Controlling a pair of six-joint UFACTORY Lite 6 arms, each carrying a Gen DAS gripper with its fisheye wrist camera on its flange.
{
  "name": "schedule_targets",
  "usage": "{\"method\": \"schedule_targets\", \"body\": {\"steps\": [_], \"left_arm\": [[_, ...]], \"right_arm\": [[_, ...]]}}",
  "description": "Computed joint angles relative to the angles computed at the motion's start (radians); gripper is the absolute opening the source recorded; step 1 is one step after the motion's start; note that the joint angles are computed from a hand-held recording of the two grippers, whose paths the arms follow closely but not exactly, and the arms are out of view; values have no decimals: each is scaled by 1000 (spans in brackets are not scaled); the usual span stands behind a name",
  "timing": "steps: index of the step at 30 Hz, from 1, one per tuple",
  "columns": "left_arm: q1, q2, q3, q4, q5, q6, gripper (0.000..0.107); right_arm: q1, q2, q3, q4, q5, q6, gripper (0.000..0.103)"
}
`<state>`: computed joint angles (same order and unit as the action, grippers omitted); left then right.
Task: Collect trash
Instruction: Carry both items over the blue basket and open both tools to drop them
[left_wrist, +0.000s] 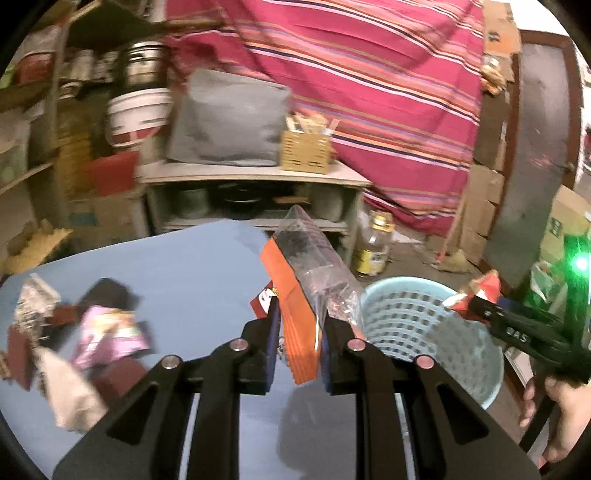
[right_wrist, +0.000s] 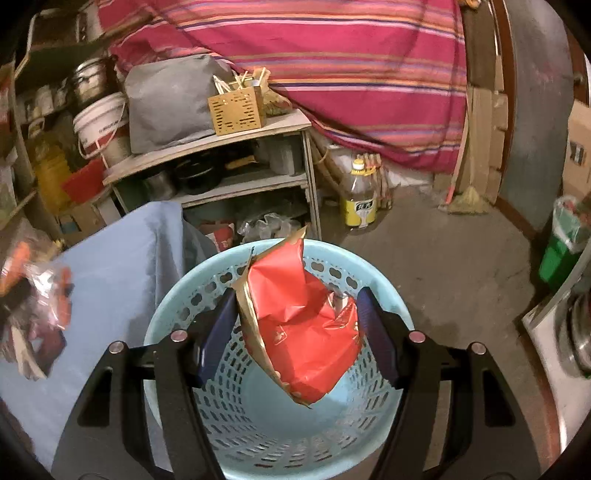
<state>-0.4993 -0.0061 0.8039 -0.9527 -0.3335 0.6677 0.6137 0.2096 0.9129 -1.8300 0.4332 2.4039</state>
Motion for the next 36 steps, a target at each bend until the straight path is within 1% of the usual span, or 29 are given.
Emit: {"method": "schedule_targets", "body": {"steps": [1,2,6,9,12,16,18,19,20,21,23,26,29,31,33,36], "left_arm": [[-10,27,20,16,-1,-18,19],[-28,73,58,20,-3,-30,19],[-56,154,124,44,5,-69,19],[-69,203,171,72,22,-104,19],[-77,251,213,130,39,-162,19],[-107,339,303,140,76,-171,20],[-121,386,350,70,87,-95,27],[-129,404,368,-12,79,-11,33],[-137,418,379,-63,69,44,49],[-142,427,383,-87,59,71,62],[-144,428,372,-87,43,75,64],[-126,403,335,-66,56,48,65],[-102,344,268,-31,50,15,72],[-81,264,190,-34,28,27,75],[-50,178,111,-65,14,78,82],[17,26,-23,-108,-6,174,85]], "right_arm": [[-22,-3,-8,-58,-22,56,68],[-32,4,-2,-76,-34,69,70],[-42,12,0,-101,-39,88,85],[-46,4,-10,-82,-17,79,89],[-51,-51,-65,-48,33,73,93],[-65,-104,-121,-54,51,92,93],[-75,-122,-142,-62,52,102,93],[-85,-131,-154,-79,44,121,93],[-94,-140,-164,-97,37,140,93],[-102,-147,-173,-111,32,158,93],[-110,-154,-185,-126,28,180,93],[-108,-149,-182,-122,27,176,93],[-89,-137,-163,-88,35,144,93],[-71,-128,-146,-68,43,129,94],[-44,-112,-122,-53,55,124,97],[14,-71,-63,-39,55,134,98]]}}
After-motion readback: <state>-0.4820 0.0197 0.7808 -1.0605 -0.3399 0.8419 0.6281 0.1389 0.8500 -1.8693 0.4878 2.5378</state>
